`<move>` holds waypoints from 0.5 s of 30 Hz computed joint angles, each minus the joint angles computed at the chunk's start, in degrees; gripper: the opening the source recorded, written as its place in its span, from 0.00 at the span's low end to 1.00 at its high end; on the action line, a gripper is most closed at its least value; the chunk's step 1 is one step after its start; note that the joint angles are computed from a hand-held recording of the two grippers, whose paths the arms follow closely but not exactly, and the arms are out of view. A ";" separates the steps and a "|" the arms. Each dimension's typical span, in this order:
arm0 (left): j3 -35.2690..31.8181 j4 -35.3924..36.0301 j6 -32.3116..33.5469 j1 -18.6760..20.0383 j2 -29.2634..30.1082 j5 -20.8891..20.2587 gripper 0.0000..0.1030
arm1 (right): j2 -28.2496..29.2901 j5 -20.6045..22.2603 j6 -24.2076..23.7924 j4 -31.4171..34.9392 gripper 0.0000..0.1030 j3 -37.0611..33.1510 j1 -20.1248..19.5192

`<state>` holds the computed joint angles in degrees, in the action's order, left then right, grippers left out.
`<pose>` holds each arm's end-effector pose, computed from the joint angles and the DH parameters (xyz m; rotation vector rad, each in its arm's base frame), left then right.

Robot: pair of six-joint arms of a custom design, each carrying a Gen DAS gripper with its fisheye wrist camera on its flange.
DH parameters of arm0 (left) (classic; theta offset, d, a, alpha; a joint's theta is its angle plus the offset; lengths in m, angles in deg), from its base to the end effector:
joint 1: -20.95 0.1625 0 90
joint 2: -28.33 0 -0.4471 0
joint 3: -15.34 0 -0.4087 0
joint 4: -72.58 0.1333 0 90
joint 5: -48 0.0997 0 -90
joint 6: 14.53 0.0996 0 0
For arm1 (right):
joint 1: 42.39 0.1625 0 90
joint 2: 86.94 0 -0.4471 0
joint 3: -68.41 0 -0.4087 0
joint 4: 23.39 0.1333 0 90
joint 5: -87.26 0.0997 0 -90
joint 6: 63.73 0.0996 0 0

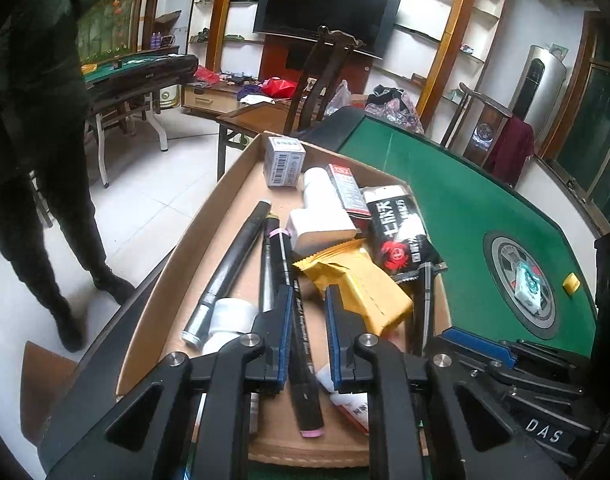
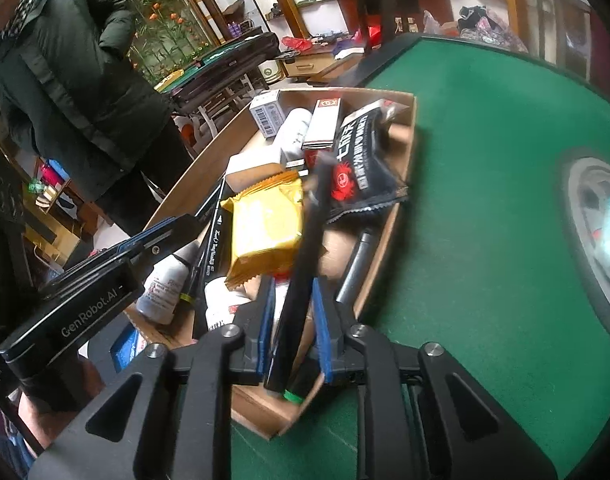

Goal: Organize objects
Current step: 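Carry both markers into the tray and open both tools, then move both open tools back toward the table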

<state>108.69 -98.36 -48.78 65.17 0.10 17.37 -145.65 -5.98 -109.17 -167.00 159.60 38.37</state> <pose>-0.3315 -0.6281 -0.0184 0.0495 2.2921 -1.0809 0.0127 -0.7172 0.2683 0.8833 -2.7516 0.4413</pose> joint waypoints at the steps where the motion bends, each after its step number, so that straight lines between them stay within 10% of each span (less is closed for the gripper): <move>1: -0.08 0.27 -0.08 -0.17 -0.02 0.04 0.13 | -0.36 0.23 0.15 0.06 0.19 0.08 -0.23; 15: -7.46 7.14 5.04 -4.81 5.31 -3.94 0.13 | -2.99 5.85 4.26 2.47 0.19 -7.76 -7.83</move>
<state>101.24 -91.21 -43.74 60.36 5.40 13.43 -148.64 -0.12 -104.91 -164.53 151.84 30.54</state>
